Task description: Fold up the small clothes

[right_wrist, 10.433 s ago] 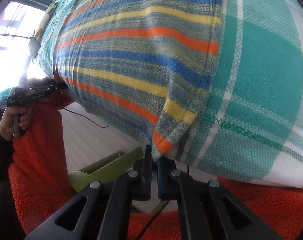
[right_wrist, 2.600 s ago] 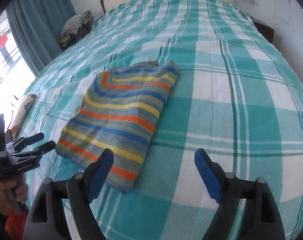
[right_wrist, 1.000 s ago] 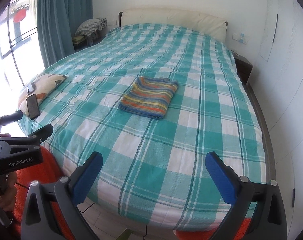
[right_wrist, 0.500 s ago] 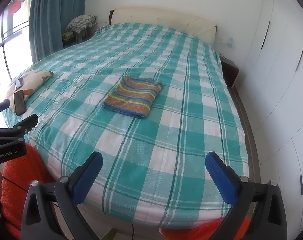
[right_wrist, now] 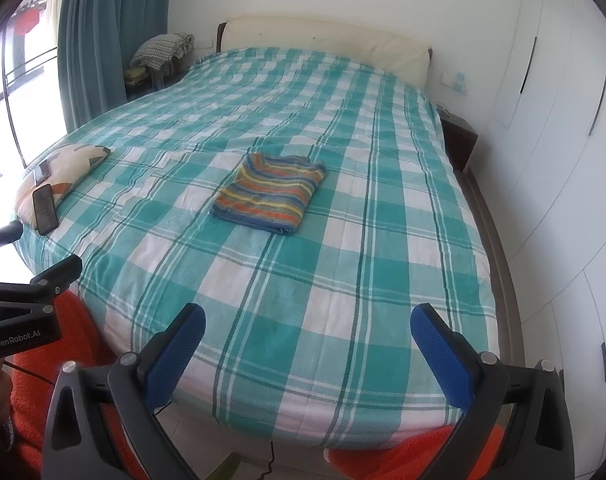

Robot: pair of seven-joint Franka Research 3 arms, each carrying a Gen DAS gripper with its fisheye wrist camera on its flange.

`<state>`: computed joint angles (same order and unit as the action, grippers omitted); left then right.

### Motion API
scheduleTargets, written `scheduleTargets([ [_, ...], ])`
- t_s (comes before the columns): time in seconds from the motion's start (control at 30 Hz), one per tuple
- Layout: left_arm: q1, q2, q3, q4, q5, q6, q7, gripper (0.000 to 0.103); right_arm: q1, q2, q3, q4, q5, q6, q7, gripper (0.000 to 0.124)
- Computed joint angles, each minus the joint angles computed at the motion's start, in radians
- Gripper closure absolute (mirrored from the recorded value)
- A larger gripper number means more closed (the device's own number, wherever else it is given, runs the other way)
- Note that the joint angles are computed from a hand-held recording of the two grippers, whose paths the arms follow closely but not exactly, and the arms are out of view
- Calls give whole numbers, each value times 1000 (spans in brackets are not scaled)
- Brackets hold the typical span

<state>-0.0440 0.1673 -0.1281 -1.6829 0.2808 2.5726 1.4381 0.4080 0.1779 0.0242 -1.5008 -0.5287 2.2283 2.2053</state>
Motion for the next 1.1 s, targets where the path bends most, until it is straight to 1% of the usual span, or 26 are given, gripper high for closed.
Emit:
scheduleTargets([
  [0.2, 5, -33, -4, -27, -27, 4, 13, 0, -1, -42, 9, -44, -4, 7, 24, 22],
  [0.37, 12, -66, -7, -58, -74, -2, 41, 0, -7, -85, 28, -88, -7, 15, 37, 22],
  [0.5, 11, -82, -4, -76, -71, -9, 39, 0, -15, -106, 41, -111, -9, 16, 48, 22],
  [0.7, 11, -119, -5, -112, -99, -2, 76, 0, -27, -136, 58, -139, 3, 12, 53, 22],
  [0.9, 11, -169, 2, -156, -99, -6, 112, 0, -38, -188, 79, -172, 42, -7, 33, 22],
  [0.97, 14, -185, 6, -173, -104, 4, 122, 0, -41, -200, 87, -174, 40, -17, 39, 22],
  [1.1, 17, -202, 11, -190, -88, 16, 107, 0, -46, -221, 103, -180, 28, -36, 54, 22],
])
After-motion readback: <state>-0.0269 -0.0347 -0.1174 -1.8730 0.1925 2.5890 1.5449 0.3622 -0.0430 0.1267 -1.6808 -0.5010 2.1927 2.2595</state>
